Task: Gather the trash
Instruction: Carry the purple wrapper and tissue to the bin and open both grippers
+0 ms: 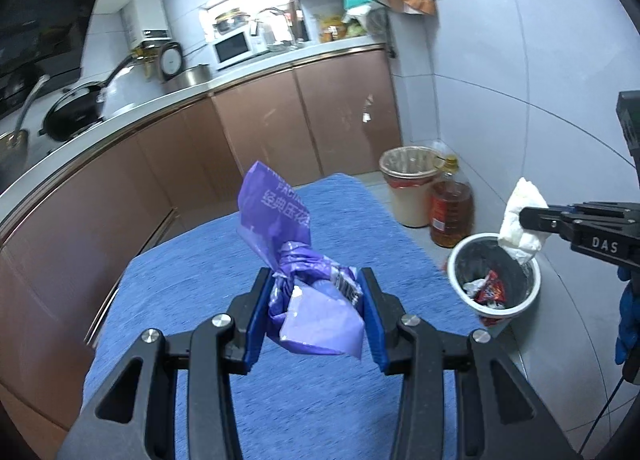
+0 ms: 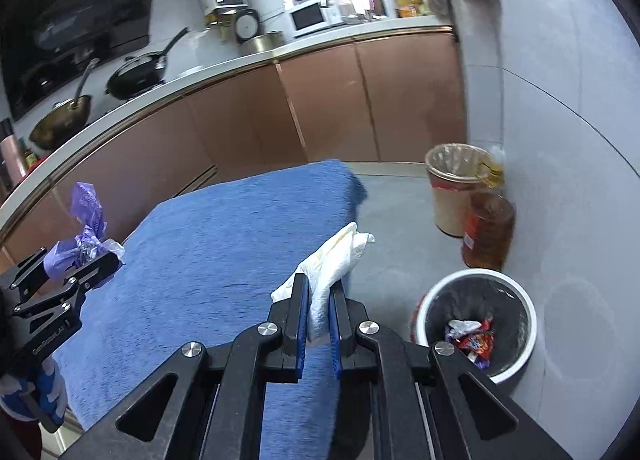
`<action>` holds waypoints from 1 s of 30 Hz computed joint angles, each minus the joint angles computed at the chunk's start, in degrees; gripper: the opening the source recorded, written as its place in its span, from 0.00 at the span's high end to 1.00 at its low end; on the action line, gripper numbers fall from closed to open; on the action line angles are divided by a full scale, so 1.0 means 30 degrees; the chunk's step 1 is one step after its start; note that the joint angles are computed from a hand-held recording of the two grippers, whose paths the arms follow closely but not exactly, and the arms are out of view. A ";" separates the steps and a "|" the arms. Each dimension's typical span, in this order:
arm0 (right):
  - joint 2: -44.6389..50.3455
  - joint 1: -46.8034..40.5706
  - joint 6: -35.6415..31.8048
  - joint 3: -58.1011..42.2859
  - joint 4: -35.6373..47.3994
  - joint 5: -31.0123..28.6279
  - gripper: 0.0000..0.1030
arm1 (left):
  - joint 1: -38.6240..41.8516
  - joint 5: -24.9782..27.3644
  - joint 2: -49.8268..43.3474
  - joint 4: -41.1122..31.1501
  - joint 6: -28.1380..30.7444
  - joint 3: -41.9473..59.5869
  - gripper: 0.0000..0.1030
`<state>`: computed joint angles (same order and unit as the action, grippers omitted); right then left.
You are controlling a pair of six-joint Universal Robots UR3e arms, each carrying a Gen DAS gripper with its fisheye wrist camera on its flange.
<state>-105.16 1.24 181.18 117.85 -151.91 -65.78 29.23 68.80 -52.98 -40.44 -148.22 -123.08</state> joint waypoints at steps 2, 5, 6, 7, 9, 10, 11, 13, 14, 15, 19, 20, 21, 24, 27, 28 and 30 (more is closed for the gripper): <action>-0.0164 -0.0664 -0.0084 0.0423 -0.0011 0.0082 0.91 | -0.2023 0.1344 -0.1602 0.1383 -0.0827 0.0364 0.61; -0.0530 -0.1891 -0.0304 0.1263 -0.0044 0.0399 0.91 | -0.4752 0.2978 -0.4230 0.3004 -0.1808 0.1255 0.61; -0.0615 -0.2203 -0.0369 0.1460 -0.0035 0.0455 0.91 | -0.5652 0.3476 -0.5252 0.3471 -0.2104 0.1728 0.61; -0.0703 -0.2604 -0.0403 0.1710 -0.0020 0.0494 0.91 | -0.6187 0.3733 -0.5804 0.3798 -0.2257 0.1881 0.61; -0.0849 -0.3281 -0.0429 0.2170 -0.0021 0.0538 0.91 | -0.7474 0.4298 -0.7445 0.4436 -0.2604 0.2660 0.61; -0.0884 -0.3600 -0.0482 0.2385 -0.0045 0.0545 0.91 | -0.8011 0.4541 -0.8132 0.4687 -0.2797 0.3012 0.61; -0.0925 -0.3875 -0.0539 0.2575 -0.0038 0.0501 0.91 | -0.8678 0.4797 -0.9122 0.4917 -0.3084 0.3620 0.61; -0.0798 -0.4364 -0.0610 0.2896 -0.0150 0.0268 0.91 | -0.9661 0.5032 -1.0807 0.4892 -0.3632 0.4915 0.61; -0.0678 -0.4569 -0.0641 0.3052 -0.0260 0.0131 0.91 | -1.0175 0.5046 -1.1917 0.4650 -0.3966 0.5928 0.61; -0.0463 -0.4712 -0.0682 0.3131 -0.0409 -0.0051 0.91 | -1.0547 0.5046 -1.2731 0.4427 -0.4235 0.6707 0.61; 0.0695 -0.5193 -0.0714 0.3278 -0.1204 -0.0955 0.90 | -1.1829 0.4121 -1.7123 0.2164 -0.5669 1.1632 0.61; 0.1192 -0.5365 -0.0671 0.3296 -0.1511 -0.1245 0.90 | -1.2065 0.3825 -1.8271 0.1445 -0.5934 1.3029 0.61; 0.1472 -0.5521 -0.0636 0.3389 -0.1735 -0.1422 0.90 | -1.2277 0.3537 -1.9391 0.0684 -0.6162 1.4438 0.61; 0.2519 -0.6103 -0.0649 0.3567 -0.2344 -0.1554 0.89 | -1.2873 0.2945 -2.2587 -0.1362 -0.6837 1.8560 0.60; 0.3770 -0.6452 -0.0699 0.3457 -0.2951 -0.1839 0.88 | -1.3420 0.2759 -2.5159 -0.2863 -0.7305 2.2018 0.59; 0.4285 -0.6548 -0.0672 0.3362 -0.3207 -0.1919 0.88 | -1.3659 0.2692 -2.6228 -0.3502 -0.7589 2.3541 0.58; 0.5175 -0.6647 -0.0542 0.3170 -0.3691 -0.2070 0.88 | -1.3797 0.2248 -2.7855 -0.4685 -0.7930 2.5982 0.58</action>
<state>-89.63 -18.71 179.55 127.36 -162.98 -71.99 -12.16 75.55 -136.54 -54.49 -172.01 -45.13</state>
